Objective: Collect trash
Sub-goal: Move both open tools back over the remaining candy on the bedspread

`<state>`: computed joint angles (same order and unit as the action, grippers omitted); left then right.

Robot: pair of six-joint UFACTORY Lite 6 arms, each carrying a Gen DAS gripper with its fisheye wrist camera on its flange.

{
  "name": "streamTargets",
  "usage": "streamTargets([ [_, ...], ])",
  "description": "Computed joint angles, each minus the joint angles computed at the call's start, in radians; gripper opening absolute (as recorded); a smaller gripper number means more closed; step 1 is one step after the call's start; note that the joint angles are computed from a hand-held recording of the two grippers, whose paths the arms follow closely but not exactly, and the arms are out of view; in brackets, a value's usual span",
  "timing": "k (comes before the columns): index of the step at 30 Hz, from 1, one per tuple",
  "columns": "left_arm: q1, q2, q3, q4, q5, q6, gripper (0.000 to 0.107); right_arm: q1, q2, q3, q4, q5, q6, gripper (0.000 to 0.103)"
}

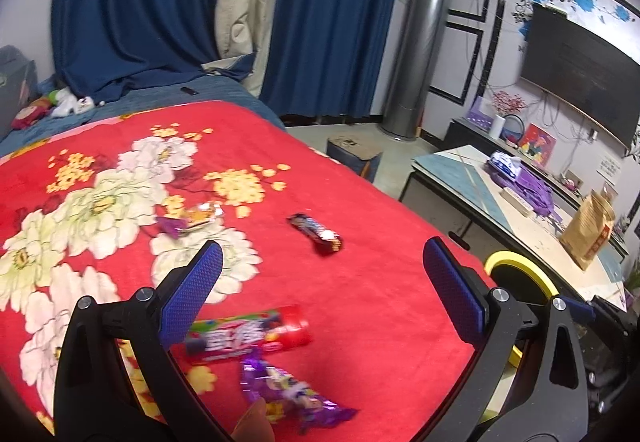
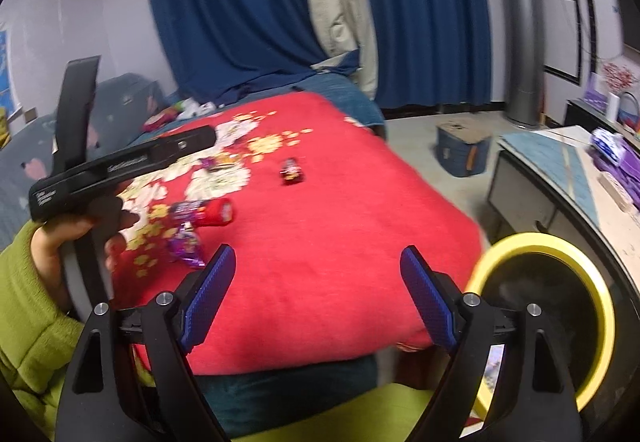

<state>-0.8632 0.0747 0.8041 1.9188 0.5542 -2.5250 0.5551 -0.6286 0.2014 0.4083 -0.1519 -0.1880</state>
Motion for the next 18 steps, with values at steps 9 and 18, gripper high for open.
streamTargets([
  [9, 0.126, -0.077, -0.09, 0.051, -0.053, -0.051, 0.092, 0.172, 0.312, 0.155, -0.053, -0.129, 0.113, 0.082],
  [18, 0.255, -0.094, -0.145, 0.172, -0.098, -0.179, 0.092, 0.258, 0.542, 0.3, -0.15, -0.168, 0.198, 0.082],
])
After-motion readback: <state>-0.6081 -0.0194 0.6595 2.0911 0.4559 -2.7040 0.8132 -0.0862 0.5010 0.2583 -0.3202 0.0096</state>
